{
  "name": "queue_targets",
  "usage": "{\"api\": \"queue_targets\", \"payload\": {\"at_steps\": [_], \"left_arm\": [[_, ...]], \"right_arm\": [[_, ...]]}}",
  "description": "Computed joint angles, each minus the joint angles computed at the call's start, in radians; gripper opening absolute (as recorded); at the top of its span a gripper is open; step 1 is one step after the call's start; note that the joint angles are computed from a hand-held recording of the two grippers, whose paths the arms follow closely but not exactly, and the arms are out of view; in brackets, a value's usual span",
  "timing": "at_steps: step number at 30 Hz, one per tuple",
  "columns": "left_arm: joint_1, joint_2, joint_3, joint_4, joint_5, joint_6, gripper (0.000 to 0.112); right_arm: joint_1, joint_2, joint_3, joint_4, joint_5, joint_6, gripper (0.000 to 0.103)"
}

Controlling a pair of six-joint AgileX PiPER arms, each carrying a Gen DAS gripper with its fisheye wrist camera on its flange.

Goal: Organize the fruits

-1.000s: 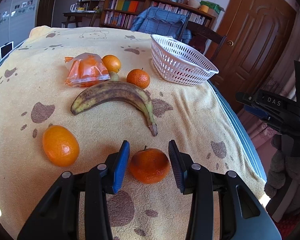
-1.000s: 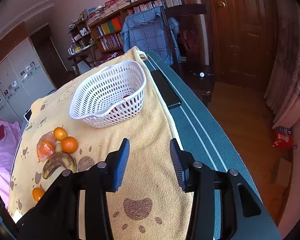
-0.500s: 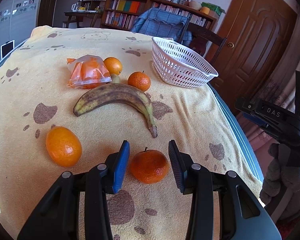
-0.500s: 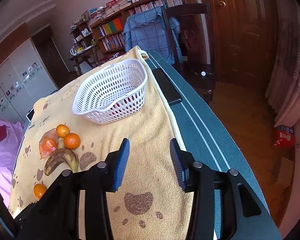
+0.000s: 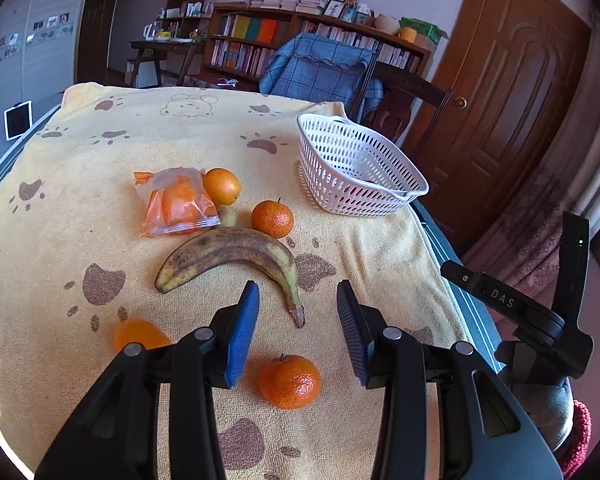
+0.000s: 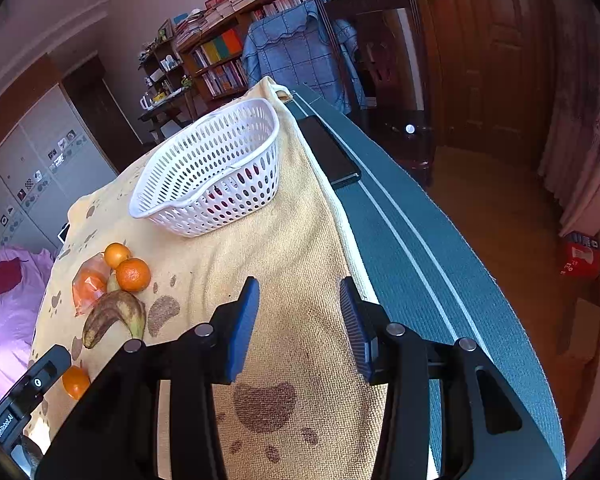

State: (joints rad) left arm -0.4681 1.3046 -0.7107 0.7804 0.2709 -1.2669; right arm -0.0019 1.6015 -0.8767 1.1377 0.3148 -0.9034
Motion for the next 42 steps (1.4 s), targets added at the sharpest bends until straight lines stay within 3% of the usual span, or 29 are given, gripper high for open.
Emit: {"api": "queue_targets", "payload": {"at_steps": [10, 16, 20, 28, 38, 39, 41, 42], "left_arm": [[0.053, 0.122, -0.198, -0.178, 0.025, 0.256, 0.041], [0.112, 0.282, -0.419, -0.448, 0.034, 0.588, 0.041], [0.134, 0.423, -0.613, -0.604, 0.082, 0.776, 0.041], [0.146, 0.654, -0.906, -0.720, 0.200, 0.903, 0.041], [0.175, 0.615, -0.844, -0.791, 0.195, 0.981, 0.042], [0.175, 0.595, -0.816, -0.789, 0.184, 0.986, 0.042], [0.169, 0.547, -0.757, -0.762, 0.178, 0.973, 0.049], [0.169, 0.517, -0.720, -0.762, 0.168, 0.974, 0.058]], "right_arm": [[0.005, 0.018, 0.014, 0.119, -0.004, -0.142, 0.043], [-0.010, 0.038, 0.012, 0.174, 0.017, -0.188, 0.043], [-0.016, 0.038, 0.019, 0.217, 0.022, -0.225, 0.043], [-0.028, 0.042, 0.019, 0.233, 0.041, -0.237, 0.043], [-0.030, 0.044, 0.016, 0.220, 0.048, -0.230, 0.044], [-0.030, 0.044, 0.016, 0.219, 0.046, -0.229, 0.048], [-0.024, 0.043, 0.017, 0.221, 0.036, -0.230, 0.051], [-0.023, 0.042, 0.019, 0.222, 0.034, -0.234, 0.052]]}}
